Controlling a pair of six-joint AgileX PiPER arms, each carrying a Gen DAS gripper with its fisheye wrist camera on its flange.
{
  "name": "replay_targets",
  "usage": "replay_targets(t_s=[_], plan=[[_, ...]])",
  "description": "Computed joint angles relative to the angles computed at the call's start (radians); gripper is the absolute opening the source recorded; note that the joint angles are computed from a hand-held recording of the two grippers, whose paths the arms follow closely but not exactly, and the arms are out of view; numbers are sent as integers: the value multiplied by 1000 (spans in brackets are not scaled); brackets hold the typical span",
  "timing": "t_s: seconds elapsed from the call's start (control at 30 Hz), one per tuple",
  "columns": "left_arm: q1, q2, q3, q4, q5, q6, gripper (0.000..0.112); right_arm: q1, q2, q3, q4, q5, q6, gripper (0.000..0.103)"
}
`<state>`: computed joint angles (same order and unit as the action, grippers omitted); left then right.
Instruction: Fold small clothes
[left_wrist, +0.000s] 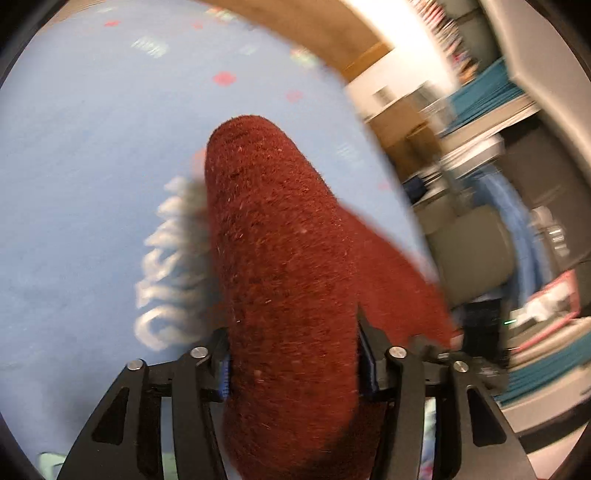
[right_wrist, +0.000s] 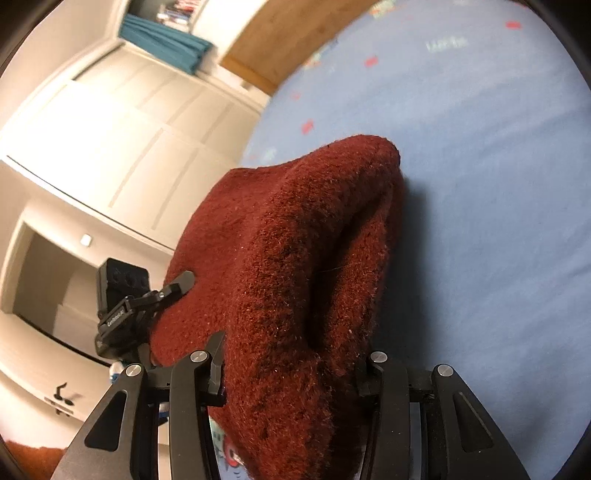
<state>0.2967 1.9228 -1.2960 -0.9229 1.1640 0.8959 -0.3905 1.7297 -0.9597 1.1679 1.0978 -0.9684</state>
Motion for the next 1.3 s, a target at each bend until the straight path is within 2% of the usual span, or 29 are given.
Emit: replay_targets(t_s=[0.07,0.13,0.17,0.27,0.33,0.43,0.5,0.63,0.73,0.87,0.97,1.0,1.1,1.23,1.3], plan=[[3,-20,46,50,-53,28,60,62,10,10,-46,-76,51,49],[26,-56,70,50,-44,48,62,85,-1,29,-98,-113,82,54],[32,-88,82,66,-49,56,62,81,-17,38,-108,-114,87,58],[57,-184,130,113,-63,121,62,63,-61,30,-114,-101,120,58],[58,-235,201,138,-112,158,62,8,-92,50,-94,-73,100,58],[10,-287,325,151,-229,169,65,-5,-97,64,-141,-116,139,58],[-29,-314,381,153,-303,153,72,67,-95,40,-259,-193,257,64],[-43,-405,427,171,-337,86,72,114,-136,68,-349,-268,382,66],[-77,-518,487,215,-400,27,72,187,-242,101,-458,-317,506,66],[-102,-713,572,304,-446,-96,72,309,-389,109,-707,-353,775,66],[-79,-847,630,353,-432,-150,72,368,-513,148,-848,-347,910,66],[-103,-857,637,367,-457,-193,72,352,-563,180,-859,-337,901,66],[-68,-962,675,386,-411,-210,73,387,-690,224,-969,-304,997,66],[-21,-1057,701,398,-364,-189,77,518,-847,231,-1143,-208,1237,68],[40,-1134,709,390,-300,-151,79,635,-932,223,-1261,-125,1403,68]])
